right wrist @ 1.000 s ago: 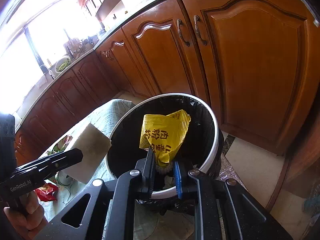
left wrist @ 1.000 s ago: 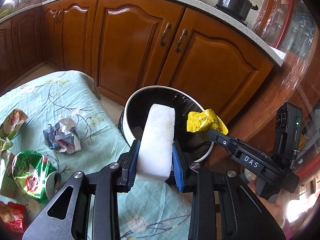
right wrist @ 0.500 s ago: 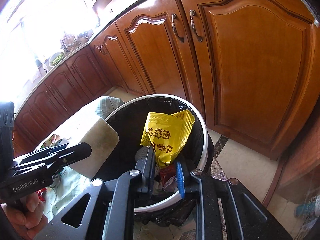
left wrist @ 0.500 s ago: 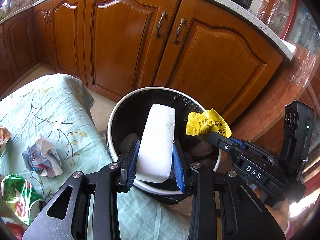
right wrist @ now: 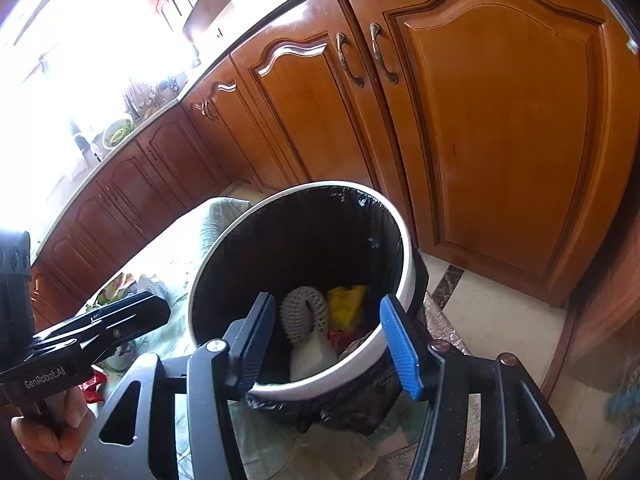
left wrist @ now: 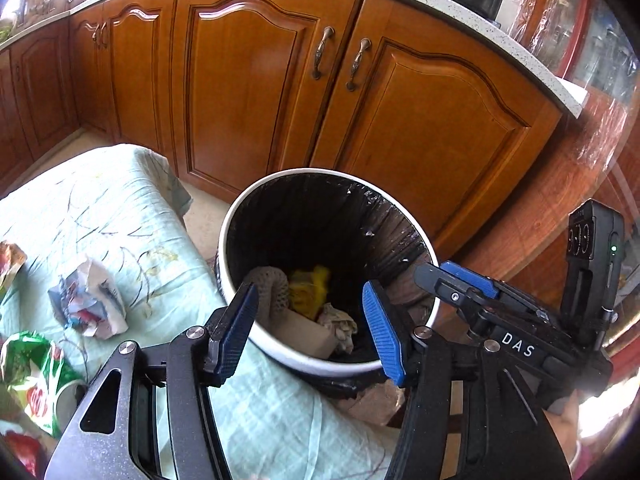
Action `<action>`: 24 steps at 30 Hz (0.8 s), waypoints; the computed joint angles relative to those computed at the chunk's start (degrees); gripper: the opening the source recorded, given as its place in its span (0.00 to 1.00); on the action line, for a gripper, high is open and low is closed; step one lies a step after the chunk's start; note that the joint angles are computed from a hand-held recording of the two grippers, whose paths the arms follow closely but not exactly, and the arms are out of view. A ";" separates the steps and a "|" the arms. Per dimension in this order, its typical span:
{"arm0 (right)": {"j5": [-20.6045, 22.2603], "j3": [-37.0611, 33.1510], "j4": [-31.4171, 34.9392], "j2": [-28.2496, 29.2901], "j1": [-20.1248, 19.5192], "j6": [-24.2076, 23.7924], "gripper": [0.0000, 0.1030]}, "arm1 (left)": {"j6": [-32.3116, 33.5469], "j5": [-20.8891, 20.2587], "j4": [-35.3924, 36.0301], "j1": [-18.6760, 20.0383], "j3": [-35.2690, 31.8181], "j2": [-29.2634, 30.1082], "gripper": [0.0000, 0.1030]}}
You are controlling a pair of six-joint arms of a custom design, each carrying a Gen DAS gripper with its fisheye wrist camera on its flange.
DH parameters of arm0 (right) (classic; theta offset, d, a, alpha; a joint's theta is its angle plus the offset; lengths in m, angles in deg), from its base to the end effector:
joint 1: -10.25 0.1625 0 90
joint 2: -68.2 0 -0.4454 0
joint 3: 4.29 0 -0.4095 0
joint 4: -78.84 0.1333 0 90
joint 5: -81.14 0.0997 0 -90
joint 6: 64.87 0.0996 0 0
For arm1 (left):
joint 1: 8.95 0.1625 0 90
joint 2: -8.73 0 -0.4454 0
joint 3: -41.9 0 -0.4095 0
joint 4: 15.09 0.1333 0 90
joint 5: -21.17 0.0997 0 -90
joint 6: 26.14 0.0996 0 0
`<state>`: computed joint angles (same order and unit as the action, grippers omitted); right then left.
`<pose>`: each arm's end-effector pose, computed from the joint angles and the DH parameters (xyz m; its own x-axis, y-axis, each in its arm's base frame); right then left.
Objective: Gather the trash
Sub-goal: 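Carry the foam block and yellow bag to the bin and release both, then move both tools back over the table toward the can and red bag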
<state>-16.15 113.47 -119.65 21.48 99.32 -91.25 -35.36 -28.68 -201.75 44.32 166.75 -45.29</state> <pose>0.1113 -0.5795 0.0817 -0.8931 -0.2692 0.3604 -0.4286 0.7526 -0.5000 -0.1521 -0.5341 0.1111 -0.8568 0.1134 -0.5031 0.4063 0.7492 -0.5231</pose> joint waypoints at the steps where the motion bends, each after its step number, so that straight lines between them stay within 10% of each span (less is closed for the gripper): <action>1: 0.58 0.72 -0.59 -0.13 -0.08 0.13 0.60 | -0.30 0.15 -0.78 -0.23 1.08 -0.55 0.53; 24: 5.62 9.58 -4.20 3.69 3.99 1.67 0.68 | -16.97 9.44 -2.49 -6.98 26.78 -22.06 0.53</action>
<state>-10.54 123.05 -123.85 25.16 103.31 -89.58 -52.34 -19.25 -204.24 37.34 193.53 -67.35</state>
